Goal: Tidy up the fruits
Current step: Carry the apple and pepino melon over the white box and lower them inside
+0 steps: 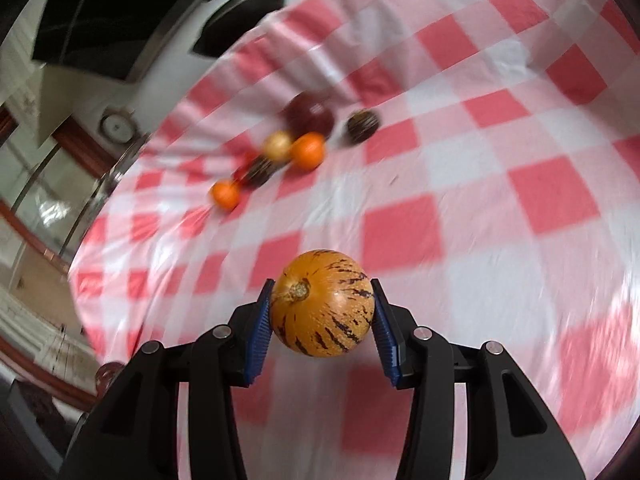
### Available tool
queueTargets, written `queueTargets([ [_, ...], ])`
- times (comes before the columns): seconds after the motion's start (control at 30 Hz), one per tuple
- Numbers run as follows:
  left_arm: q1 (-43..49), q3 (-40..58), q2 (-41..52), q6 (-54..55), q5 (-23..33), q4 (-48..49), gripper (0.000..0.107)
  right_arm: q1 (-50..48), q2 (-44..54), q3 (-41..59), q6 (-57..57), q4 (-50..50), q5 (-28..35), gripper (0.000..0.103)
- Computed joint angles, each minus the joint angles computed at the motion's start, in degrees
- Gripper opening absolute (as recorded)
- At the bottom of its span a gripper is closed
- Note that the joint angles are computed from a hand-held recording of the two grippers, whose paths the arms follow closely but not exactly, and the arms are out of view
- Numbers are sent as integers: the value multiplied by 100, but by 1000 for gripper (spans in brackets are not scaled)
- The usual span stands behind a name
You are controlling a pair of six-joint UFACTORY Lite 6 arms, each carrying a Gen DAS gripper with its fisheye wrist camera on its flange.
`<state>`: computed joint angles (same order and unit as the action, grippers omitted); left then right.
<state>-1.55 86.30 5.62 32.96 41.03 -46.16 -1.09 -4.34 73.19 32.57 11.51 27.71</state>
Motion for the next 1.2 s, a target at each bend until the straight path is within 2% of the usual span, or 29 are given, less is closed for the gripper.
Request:
queueTargets([
  [0.23,1400,-772,-754,1006,636,-464,65,1988,-364,-212,2191,-2166,279,46],
  [0.4,2343,-774,-833,1593,1116,-755,65,3261,185,438,3052,-3224,723,46],
  [0.53,3071,-693,-788,1988,1458,-910,65,4069,830,1211,3194,-3655,1084,46],
  [0.97,5129,-223,-150,2795,2198,-1021,65,5546,3029,4007,1949,-3738,2003,46],
  [1.2,5977,-28,397,3103,2118,-775,65,6188,4439,5914,659,-3462,2516,46],
])
